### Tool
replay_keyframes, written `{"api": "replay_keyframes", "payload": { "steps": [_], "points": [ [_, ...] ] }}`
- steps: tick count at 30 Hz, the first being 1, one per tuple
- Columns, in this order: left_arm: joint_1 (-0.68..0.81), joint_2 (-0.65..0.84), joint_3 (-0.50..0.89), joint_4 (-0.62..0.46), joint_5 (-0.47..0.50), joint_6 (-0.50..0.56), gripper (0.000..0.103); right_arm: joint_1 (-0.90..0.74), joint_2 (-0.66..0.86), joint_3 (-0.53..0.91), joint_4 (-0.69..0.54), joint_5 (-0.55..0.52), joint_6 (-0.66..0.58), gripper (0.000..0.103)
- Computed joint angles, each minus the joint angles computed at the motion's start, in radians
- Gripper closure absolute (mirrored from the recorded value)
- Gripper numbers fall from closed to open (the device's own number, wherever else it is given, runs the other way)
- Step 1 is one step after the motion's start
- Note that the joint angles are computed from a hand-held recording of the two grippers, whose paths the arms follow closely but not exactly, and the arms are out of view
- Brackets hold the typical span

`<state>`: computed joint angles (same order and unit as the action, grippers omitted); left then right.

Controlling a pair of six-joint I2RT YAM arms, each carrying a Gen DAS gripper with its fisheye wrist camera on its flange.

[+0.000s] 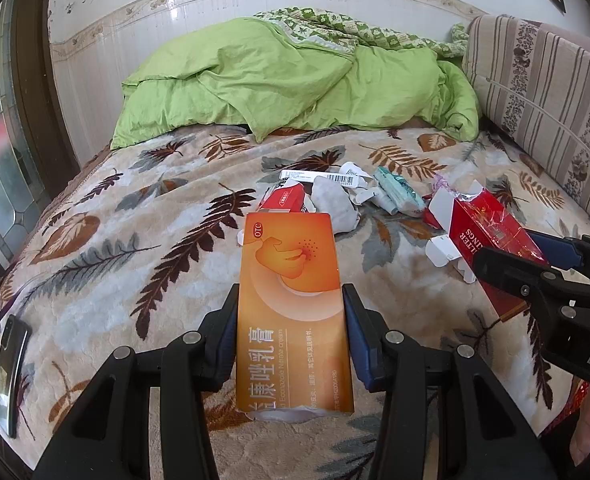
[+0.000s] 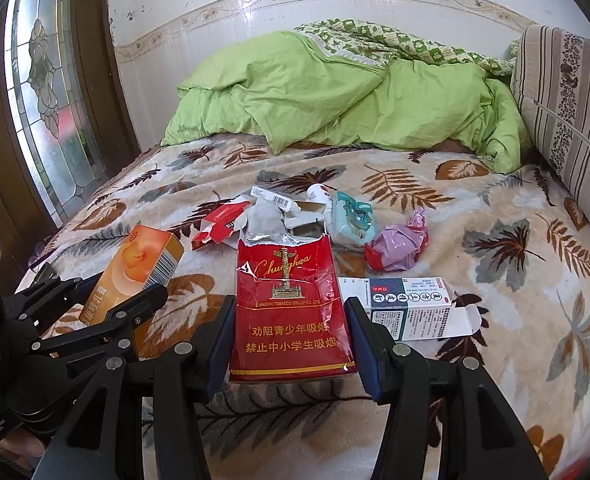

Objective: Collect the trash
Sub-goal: 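Hold the orange box in the left gripper while the right gripper holds the red pack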

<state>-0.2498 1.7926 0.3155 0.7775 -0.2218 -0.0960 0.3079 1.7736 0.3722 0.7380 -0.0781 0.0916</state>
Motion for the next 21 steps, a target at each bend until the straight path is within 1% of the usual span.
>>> {"api": "replay_keyframes", "payload": {
  "steps": [5, 11, 13, 17, 19, 21],
  "points": [
    [-0.003, -0.009, 0.002, -0.015, 0.001, -0.002, 0.057, -0.004, -0.006, -0.003, -0.001, -0.003, 0.004, 0.046],
    [0.001, -0.024, -0.009, -0.006, 0.018, -0.006, 0.057, -0.002, -0.013, -0.009, 0.006, 0.000, 0.013, 0.046],
    [0.014, -0.059, -0.034, 0.014, 0.053, -0.010, 0.057, -0.008, -0.017, -0.014, 0.013, -0.004, 0.015, 0.046],
    [0.062, -0.132, -0.085, 0.056, 0.157, -0.011, 0.057, -0.014, -0.031, -0.028, 0.027, 0.004, 0.023, 0.046],
    [0.084, -0.146, -0.092, 0.059, 0.204, -0.014, 0.057, -0.017, -0.034, -0.029, 0.027, 0.003, 0.028, 0.046],
    [0.092, -0.149, -0.095, 0.056, 0.226, -0.020, 0.057, -0.019, -0.039, -0.031, 0.027, 0.001, 0.032, 0.046]
  ]
}}
